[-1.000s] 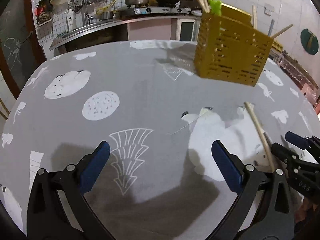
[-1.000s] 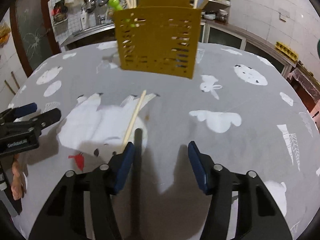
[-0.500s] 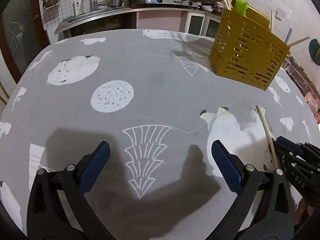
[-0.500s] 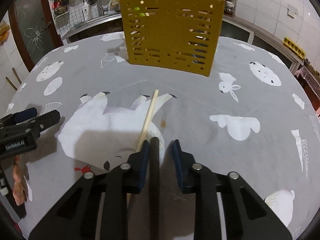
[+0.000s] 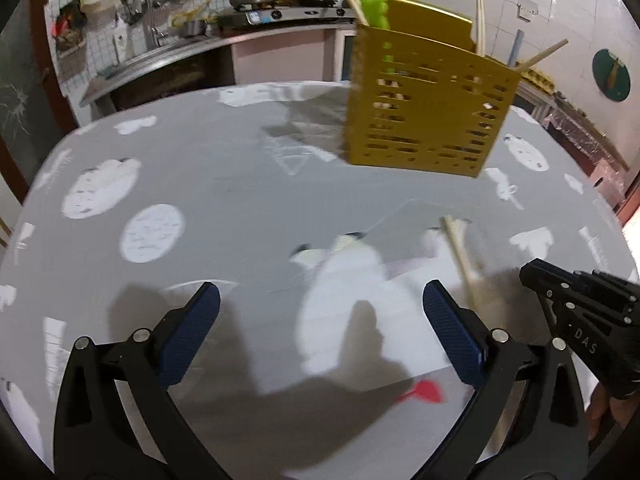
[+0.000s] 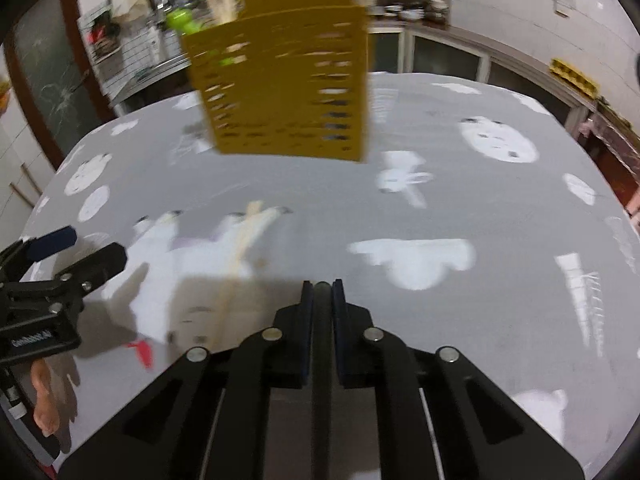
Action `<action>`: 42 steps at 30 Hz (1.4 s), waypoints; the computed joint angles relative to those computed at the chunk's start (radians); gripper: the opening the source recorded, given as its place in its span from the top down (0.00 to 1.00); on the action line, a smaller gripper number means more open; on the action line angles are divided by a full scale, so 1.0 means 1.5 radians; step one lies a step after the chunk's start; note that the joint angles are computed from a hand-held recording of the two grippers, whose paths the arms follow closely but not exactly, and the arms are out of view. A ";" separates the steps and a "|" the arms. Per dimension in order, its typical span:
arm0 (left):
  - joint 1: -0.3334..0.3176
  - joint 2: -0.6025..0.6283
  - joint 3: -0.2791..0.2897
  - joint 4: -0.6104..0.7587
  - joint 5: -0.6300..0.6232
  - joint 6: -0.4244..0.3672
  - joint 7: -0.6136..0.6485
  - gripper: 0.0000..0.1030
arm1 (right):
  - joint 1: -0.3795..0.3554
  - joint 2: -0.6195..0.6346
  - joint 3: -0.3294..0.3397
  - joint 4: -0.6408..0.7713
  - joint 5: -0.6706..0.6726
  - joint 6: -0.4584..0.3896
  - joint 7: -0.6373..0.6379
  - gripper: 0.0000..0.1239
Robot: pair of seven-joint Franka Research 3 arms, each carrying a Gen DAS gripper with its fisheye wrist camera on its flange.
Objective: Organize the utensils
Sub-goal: 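Close the right tool on a metal spoon while the left tool grasps a wooden chopstick, then lift the chopstick and spoon and carry both toward the yellow caddy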
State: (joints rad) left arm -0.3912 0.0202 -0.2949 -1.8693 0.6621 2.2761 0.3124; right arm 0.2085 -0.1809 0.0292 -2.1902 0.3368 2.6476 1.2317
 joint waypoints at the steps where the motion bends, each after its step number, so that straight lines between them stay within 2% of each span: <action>1: 0.000 0.009 0.000 0.009 -0.004 0.007 0.000 0.05 | -0.005 0.002 -0.005 0.002 0.002 0.000 0.002 0.92; 10: -0.032 0.133 0.016 0.151 -0.025 0.001 0.032 0.06 | -0.043 0.023 -0.024 0.018 -0.013 0.026 0.014 0.92; 13: -0.050 0.181 0.024 0.213 -0.033 -0.029 0.064 0.16 | -0.049 0.039 -0.031 0.032 0.001 0.018 0.007 0.92; 15: -0.058 0.209 0.030 0.248 -0.052 -0.050 0.087 0.29 | -0.051 0.047 -0.032 0.039 0.012 0.015 0.004 0.92; 17: -0.070 0.231 0.040 0.280 -0.054 -0.078 0.094 0.32 | -0.052 0.051 -0.032 0.043 0.021 0.012 -0.002 0.92; 19: -0.076 0.242 0.047 0.295 -0.053 -0.074 0.102 0.39 | -0.053 0.053 -0.031 0.044 0.024 0.014 -0.006 0.92; 21: -0.079 0.253 0.049 0.313 -0.062 -0.073 0.114 0.53 | -0.053 0.054 -0.031 0.045 0.027 0.015 -0.008 0.92; 22: -0.079 0.255 0.050 0.315 -0.069 -0.071 0.118 0.57 | -0.054 0.055 -0.031 0.047 0.030 0.015 -0.009 0.92; 24: -0.081 0.260 0.049 0.324 -0.080 -0.067 0.135 0.75 | -0.054 0.054 -0.031 0.046 0.035 0.016 -0.011 0.92; 30: -0.100 0.267 0.058 0.330 -0.069 -0.067 0.146 0.93 | -0.054 0.047 -0.029 0.039 0.037 0.022 -0.007 0.92; 37: -0.092 0.227 0.061 0.274 -0.057 -0.024 0.117 0.94 | -0.047 0.011 -0.031 0.015 0.058 0.038 -0.022 0.92; 42: -0.090 0.174 0.059 0.217 -0.010 0.006 0.075 0.95 | -0.037 -0.015 -0.033 -0.004 0.079 0.054 -0.037 0.92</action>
